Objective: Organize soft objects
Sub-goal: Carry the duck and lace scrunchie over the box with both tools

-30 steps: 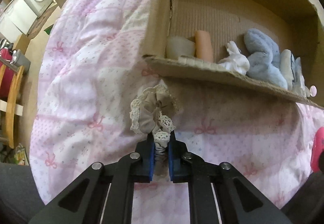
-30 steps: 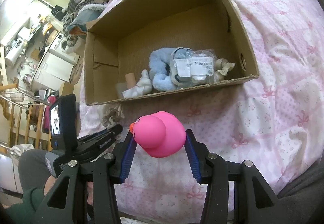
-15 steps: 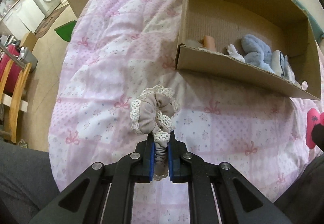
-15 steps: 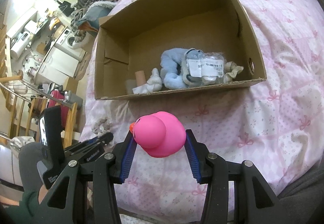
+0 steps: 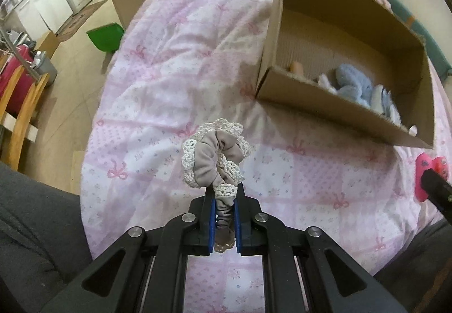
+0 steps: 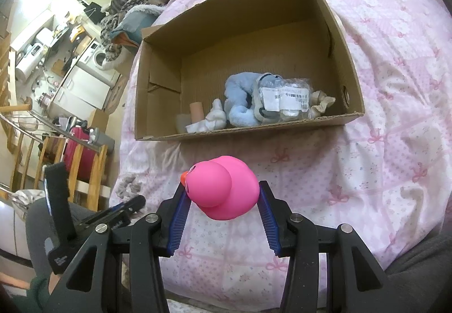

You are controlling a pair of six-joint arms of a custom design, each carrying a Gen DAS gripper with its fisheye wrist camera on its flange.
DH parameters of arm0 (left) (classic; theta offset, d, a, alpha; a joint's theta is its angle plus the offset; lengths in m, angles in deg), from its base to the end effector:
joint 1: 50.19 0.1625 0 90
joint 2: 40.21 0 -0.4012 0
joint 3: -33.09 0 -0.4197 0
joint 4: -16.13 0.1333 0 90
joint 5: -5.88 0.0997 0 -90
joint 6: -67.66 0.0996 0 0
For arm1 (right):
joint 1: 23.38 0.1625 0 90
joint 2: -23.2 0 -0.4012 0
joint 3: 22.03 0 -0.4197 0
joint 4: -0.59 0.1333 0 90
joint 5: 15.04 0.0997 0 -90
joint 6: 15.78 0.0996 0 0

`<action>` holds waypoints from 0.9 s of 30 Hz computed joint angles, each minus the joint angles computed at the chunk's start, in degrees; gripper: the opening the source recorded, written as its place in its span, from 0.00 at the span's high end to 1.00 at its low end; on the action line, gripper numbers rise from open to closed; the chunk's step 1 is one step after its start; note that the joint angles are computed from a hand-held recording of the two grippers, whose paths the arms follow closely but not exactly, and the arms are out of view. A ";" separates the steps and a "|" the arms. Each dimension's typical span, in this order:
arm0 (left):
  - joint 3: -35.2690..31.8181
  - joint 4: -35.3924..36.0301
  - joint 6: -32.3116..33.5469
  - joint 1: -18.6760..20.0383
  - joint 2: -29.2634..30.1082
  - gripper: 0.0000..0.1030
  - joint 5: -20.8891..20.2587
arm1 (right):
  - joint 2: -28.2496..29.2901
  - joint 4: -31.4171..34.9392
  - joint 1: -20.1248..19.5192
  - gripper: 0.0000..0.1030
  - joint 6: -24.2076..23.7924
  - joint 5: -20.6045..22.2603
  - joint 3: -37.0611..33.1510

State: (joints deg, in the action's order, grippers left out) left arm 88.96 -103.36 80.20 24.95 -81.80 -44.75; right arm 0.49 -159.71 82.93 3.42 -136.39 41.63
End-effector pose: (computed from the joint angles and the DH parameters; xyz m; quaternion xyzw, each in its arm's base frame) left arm -0.0212 -0.8461 0.2771 0.1777 0.9173 -0.1313 0.3313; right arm 0.3073 -0.7600 0.0170 -0.0919 -0.9294 0.3120 0.1745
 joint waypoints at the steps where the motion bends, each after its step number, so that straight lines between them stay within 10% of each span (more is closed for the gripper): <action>1: 0.64 -0.76 0.27 -0.21 -0.52 0.91 -0.29 | 0.02 -0.08 0.05 0.51 -0.16 -0.13 -0.01; 27: -11.90 -2.58 7.74 -4.81 2.28 0.91 -9.46 | -1.63 -8.08 2.02 0.51 -7.00 -3.64 -2.42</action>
State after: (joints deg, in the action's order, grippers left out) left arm 77.06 -105.94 87.94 20.14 -79.51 -54.21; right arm -1.14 -167.79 84.95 -3.57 -140.04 39.21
